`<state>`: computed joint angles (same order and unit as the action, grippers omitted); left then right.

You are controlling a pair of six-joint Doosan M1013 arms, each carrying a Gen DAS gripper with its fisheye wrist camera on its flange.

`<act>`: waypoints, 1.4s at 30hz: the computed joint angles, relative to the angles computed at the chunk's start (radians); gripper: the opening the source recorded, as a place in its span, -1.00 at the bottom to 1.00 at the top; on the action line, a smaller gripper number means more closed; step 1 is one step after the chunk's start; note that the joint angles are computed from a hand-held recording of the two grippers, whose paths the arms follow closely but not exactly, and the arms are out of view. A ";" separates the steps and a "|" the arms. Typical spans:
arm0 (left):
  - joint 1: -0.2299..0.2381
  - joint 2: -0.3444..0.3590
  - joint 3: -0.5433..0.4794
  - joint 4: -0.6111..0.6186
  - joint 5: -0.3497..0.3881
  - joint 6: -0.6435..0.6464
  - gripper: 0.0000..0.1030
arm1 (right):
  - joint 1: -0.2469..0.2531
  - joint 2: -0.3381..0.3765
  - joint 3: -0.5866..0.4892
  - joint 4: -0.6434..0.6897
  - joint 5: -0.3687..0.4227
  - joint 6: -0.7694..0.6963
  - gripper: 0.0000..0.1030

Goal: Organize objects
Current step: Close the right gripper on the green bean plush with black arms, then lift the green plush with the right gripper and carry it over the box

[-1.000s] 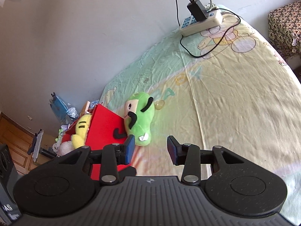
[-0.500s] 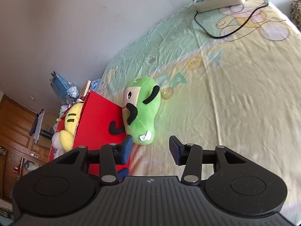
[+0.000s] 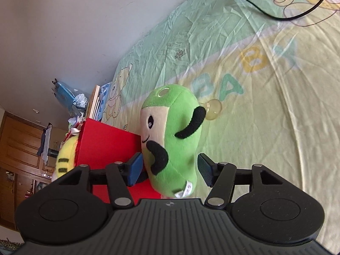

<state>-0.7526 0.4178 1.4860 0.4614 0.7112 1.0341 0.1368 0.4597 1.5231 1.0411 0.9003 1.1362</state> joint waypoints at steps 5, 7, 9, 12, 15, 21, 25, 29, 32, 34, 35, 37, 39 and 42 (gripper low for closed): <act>0.011 -0.010 0.009 -0.030 -0.020 0.022 0.97 | -0.001 0.030 -0.014 0.045 0.047 0.003 0.11; 0.014 -0.015 0.012 -0.040 -0.031 0.026 0.97 | -0.003 0.028 -0.009 0.058 0.049 -0.005 0.01; 0.016 -0.022 0.019 -0.049 -0.049 0.029 0.97 | -0.008 0.018 0.000 0.063 0.047 -0.027 -0.02; 0.026 -0.034 0.029 -0.108 -0.079 0.060 0.97 | -0.020 0.004 0.014 0.065 0.043 -0.040 -0.03; 0.039 -0.049 0.038 -0.184 -0.115 0.105 0.97 | -0.036 -0.008 0.034 0.071 0.046 -0.042 -0.03; 0.081 -0.080 0.057 -0.425 -0.178 0.244 0.97 | -0.078 -0.048 0.099 0.084 0.070 -0.067 -0.03; 0.089 -0.082 0.054 -0.502 -0.194 0.247 0.97 | -0.102 -0.069 0.142 0.109 0.085 -0.070 -0.03; 0.100 -0.077 0.050 -0.577 -0.218 0.271 0.97 | -0.118 -0.088 0.174 0.116 0.095 -0.076 0.00; 0.099 -0.064 0.038 -0.561 -0.213 0.260 0.97 | -0.128 -0.095 0.192 0.128 0.091 -0.079 0.07; 0.096 -0.054 0.026 -0.550 -0.200 0.260 0.97 | -0.131 -0.095 0.196 0.144 0.090 -0.085 0.08; 0.094 -0.049 0.020 -0.547 -0.194 0.261 0.97 | -0.133 -0.095 0.198 0.153 0.089 -0.093 0.09; 0.092 -0.035 0.003 -0.521 -0.183 0.247 0.97 | -0.134 -0.095 0.199 0.165 0.091 -0.111 0.17; 0.092 -0.026 -0.008 -0.513 -0.171 0.238 0.97 | -0.131 -0.096 0.197 0.167 0.078 -0.119 0.23; 0.099 -0.013 -0.018 -0.544 -0.156 0.242 0.96 | -0.131 -0.095 0.194 0.171 0.082 -0.136 0.30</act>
<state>-0.6536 0.4044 1.4677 -0.0823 0.5553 1.2764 0.0057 0.3650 1.7167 1.2124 0.9823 1.0001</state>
